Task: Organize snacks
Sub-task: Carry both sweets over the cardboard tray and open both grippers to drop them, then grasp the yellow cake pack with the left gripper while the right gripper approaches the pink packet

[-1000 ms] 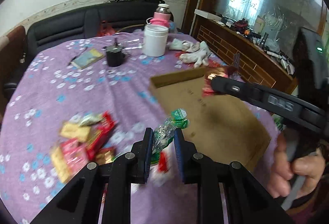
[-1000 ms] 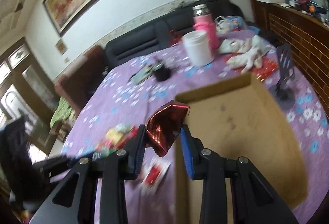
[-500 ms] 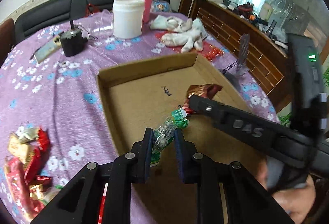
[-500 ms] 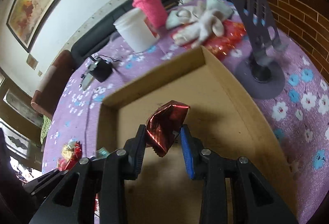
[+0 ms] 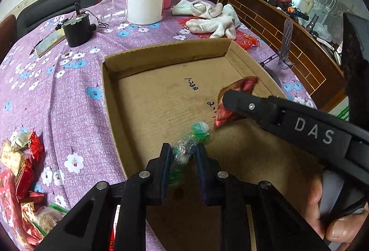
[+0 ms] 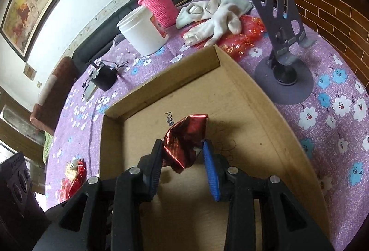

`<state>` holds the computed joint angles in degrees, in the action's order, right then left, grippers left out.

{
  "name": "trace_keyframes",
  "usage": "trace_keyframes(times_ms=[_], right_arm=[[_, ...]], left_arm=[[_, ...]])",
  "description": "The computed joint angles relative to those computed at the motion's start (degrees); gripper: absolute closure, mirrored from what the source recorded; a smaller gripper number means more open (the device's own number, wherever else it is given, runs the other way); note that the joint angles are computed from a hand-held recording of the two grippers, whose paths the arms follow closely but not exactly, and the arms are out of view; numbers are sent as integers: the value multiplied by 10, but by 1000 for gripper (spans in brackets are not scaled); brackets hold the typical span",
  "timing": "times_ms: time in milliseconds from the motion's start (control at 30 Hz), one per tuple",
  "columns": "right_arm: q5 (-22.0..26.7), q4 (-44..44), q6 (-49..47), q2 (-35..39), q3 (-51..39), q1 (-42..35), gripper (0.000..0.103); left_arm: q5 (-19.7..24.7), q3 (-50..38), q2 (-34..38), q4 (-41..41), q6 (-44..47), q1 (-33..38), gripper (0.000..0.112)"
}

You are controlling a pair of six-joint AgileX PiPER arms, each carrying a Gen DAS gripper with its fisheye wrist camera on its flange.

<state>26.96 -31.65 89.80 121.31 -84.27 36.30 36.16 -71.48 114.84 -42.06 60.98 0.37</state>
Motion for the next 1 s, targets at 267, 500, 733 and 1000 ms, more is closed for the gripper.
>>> trace_keyframes(times_ms=[267, 500, 733, 1000], right_arm=[[18, -74, 72, -23, 15, 15, 58], [2, -175, 151, -36, 23, 37, 57], [-2, -222, 137, -15, -30, 81, 57], [-26, -103, -65, 53, -161, 133, 57]], left_arm=[[5, 39, -33, -24, 26, 21, 84], [54, 79, -82, -69, 97, 81, 84], [133, 87, -116, -69, 165, 203, 84], [170, 12, -85, -75, 220, 368, 58]])
